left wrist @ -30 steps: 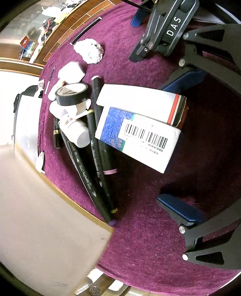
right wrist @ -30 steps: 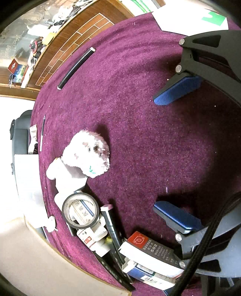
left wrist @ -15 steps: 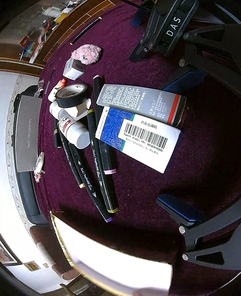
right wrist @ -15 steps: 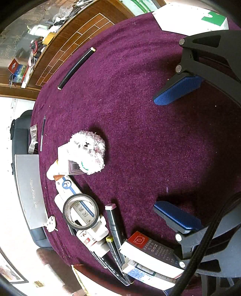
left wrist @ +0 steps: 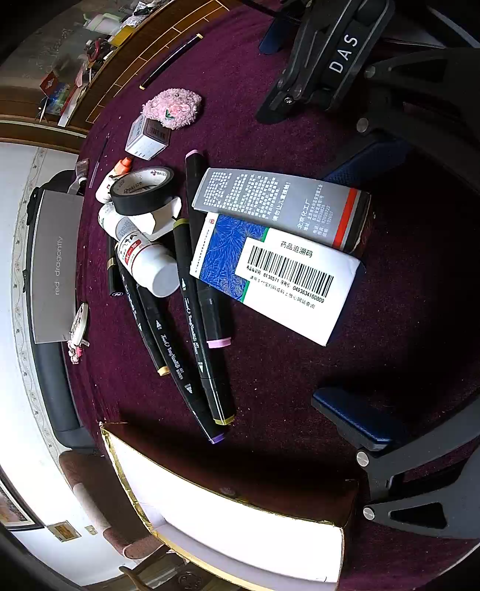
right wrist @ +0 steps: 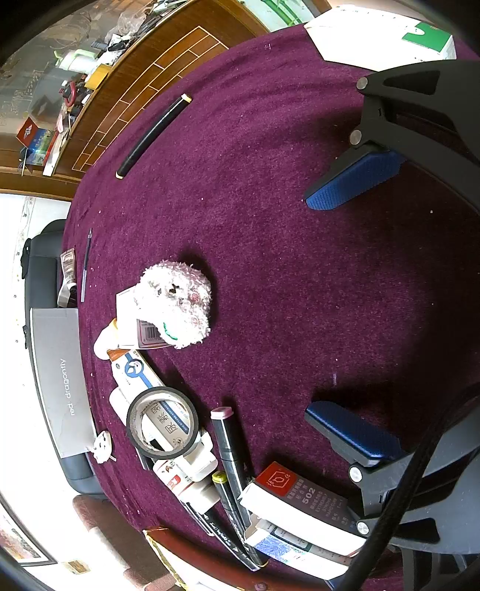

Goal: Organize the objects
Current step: 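Move left tool to the blue barcode box while right tool approaches the grey box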

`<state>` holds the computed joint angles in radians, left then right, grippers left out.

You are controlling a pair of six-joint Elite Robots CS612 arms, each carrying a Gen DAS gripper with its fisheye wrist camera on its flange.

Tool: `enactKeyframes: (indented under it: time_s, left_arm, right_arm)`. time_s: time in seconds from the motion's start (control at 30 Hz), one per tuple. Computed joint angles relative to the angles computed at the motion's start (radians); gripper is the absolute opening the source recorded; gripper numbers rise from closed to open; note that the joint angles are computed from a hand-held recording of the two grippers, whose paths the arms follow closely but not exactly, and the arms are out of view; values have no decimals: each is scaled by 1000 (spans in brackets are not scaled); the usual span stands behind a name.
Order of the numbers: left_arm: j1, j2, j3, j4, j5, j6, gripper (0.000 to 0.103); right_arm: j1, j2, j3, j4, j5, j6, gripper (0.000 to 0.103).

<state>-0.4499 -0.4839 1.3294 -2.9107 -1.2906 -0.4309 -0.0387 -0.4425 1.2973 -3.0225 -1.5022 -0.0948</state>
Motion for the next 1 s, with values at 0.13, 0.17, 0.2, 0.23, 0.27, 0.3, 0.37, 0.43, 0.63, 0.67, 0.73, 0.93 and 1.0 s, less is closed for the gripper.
enactKeyframes:
  time_s: [0.13,0.17,0.2,0.23,0.27,0.3,0.37,0.43,0.63,0.67,0.73,0.93,1.0]
  left_arm:
    - [0,0,0,0,0,0,101]
    - [0,0,-1,1,0,0,101]
    - [0,0,0,0,0,0,101]
    - [0,0,0,0,0,0,101]
    - [0,0,0,0,0,1,101]
    - [0,0,0,0,0,1,101]
    - [0,0,0,-1,-1,0,101]
    - [1,0,-1,-1,-6,6,101]
    - [47,-30,49,-72,-196,247,101]
    - [57,-35,67,-104,-248,272,101]
    - [70,-38,74,-120,-305,289,100]
    - [87,-15,-14,-43,-367,277,58]
    - [84,-22,-15,-39,-344,284,58]
  right_arm:
    - [-1,2,-3,-1,0,0,103]
    - [-2,4,-5,-1,0,2,103]
    - [-1,3,-6,0,-2,3,103]
    - [-1,1,-5,0,-2,4,103]
    - [0,-2,-1,-1,-3,5,103]
    - [2,0,-3,0,-10,6,103]
    - [3,0,-2,-1,-10,7,103]
    - [3,-2,-2,7,-9,-1,103]
    - [-30,-2,-16,62,104,-150,103]
    - [-35,-1,-11,47,125,-151,103]
    - [-44,-1,-11,44,166,-140,103]
    - [-50,6,-23,46,196,-129,103]
    - [-53,7,-24,44,210,-123,103]
